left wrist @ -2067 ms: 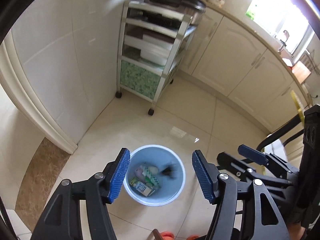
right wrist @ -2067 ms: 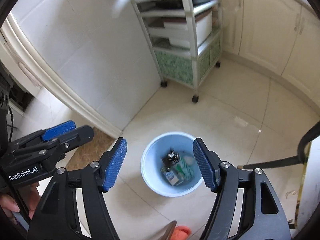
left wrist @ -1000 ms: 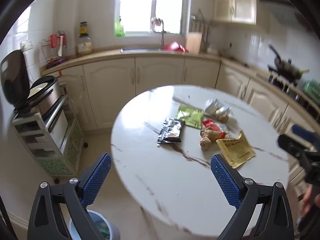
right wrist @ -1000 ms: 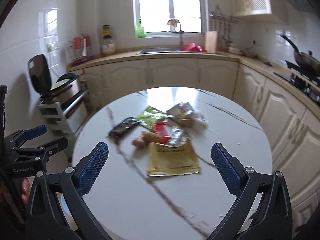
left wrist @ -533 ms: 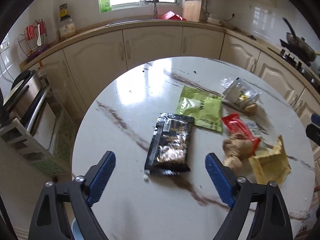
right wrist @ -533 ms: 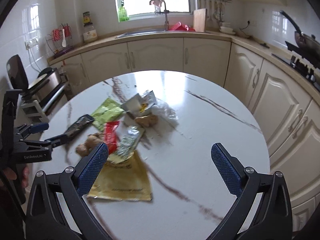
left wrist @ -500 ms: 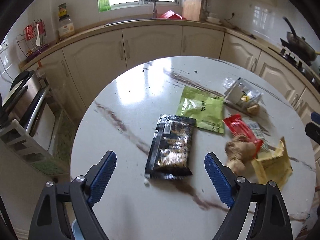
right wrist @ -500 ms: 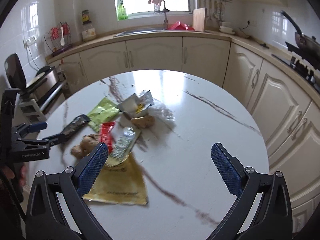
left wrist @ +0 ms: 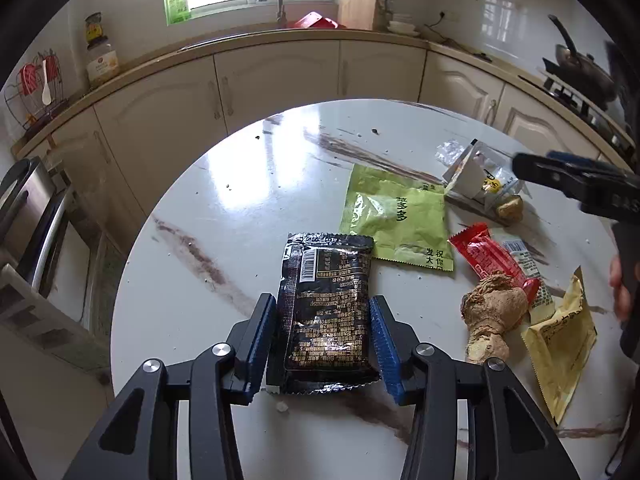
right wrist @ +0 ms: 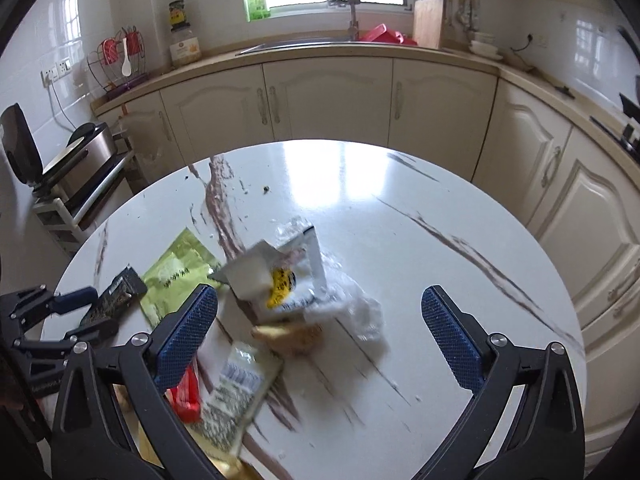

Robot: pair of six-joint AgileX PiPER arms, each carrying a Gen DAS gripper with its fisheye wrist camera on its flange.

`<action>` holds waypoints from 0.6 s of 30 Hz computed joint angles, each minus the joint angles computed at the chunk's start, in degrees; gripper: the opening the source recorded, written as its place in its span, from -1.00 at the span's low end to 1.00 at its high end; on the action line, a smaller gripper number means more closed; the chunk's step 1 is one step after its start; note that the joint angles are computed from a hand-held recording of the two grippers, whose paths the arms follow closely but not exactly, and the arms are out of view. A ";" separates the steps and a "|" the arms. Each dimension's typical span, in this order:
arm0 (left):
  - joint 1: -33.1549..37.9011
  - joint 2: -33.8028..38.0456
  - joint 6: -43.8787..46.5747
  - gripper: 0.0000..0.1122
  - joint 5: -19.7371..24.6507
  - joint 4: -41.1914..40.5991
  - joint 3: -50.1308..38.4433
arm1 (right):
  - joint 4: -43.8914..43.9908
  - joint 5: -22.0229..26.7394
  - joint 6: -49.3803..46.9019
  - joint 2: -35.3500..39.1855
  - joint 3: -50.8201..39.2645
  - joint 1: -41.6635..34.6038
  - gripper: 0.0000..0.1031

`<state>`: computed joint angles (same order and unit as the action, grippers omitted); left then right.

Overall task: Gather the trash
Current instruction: 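Grasp the black snack packet with the left tool while the right tool grasps the white cup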

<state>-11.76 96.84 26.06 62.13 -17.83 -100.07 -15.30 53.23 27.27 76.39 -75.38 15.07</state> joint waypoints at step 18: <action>7.10 -3.92 7.05 -0.91 4.32 -11.15 3.29 | 0.47 3.63 0.87 12.18 -9.68 4.71 0.06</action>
<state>-4.67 92.92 33.11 66.45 -28.98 -96.77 -14.83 56.86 28.14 88.57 -85.06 19.77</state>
